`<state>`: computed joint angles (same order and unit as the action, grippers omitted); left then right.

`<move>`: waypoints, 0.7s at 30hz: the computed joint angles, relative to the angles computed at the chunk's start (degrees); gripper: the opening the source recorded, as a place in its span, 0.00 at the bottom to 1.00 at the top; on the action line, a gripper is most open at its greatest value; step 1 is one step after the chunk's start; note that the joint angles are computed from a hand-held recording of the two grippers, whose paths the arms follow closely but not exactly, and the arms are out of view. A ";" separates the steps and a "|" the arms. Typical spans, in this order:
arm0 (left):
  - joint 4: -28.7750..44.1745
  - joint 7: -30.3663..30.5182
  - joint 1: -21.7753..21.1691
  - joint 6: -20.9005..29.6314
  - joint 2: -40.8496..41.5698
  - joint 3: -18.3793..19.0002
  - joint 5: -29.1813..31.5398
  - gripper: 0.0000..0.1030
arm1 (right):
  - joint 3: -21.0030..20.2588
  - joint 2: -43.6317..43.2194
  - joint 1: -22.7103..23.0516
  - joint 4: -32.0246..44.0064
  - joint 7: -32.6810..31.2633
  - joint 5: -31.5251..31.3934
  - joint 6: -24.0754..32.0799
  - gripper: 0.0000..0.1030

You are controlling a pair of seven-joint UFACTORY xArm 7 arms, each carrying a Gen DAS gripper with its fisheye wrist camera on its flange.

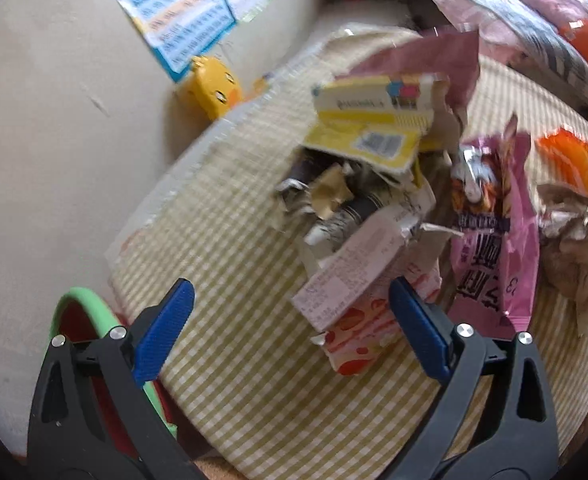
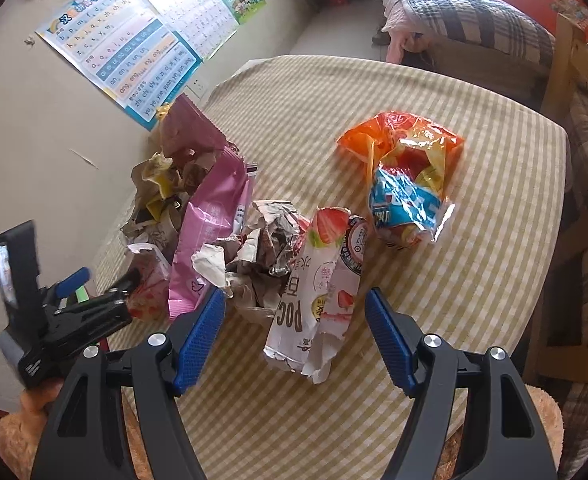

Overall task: Collect trash
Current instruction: 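Grasp the pink-white paper box with the left tool while the right tool grasps the strawberry-print pouch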

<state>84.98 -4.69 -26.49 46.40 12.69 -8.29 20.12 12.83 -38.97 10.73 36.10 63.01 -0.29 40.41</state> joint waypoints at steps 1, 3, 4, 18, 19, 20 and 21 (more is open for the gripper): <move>0.29 0.31 0.18 -0.30 0.46 -0.08 -0.58 0.93 | -0.02 -0.12 -0.04 -0.13 0.12 0.01 0.10 0.68; 1.63 0.25 0.28 0.92 1.09 -0.10 -1.74 0.88 | -0.12 -0.40 -0.21 -0.52 0.41 0.04 0.07 0.68; 2.19 0.75 0.59 1.82 1.22 -0.32 -3.44 0.81 | -0.13 -0.46 -0.31 -0.70 0.55 0.03 0.06 0.68; -5.42 -1.18 2.18 3.50 -6.80 -1.25 -11.34 0.29 | -0.36 1.02 0.57 -1.69 0.32 0.70 -1.27 0.66; -6.17 -1.57 2.48 3.48 -7.66 -1.34 -11.60 0.29 | -0.43 1.24 0.77 -1.62 0.10 0.79 -1.18 0.56; -7.08 -2.01 2.84 3.36 -8.65 -1.37 -11.88 0.29 | -0.56 1.54 0.98 -1.55 -0.12 0.97 -1.38 0.49; -8.06 -2.57 3.26 3.20 -9.79 -1.34 -12.24 0.29 | -0.55 1.55 1.09 -1.49 -0.11 1.09 -1.34 0.43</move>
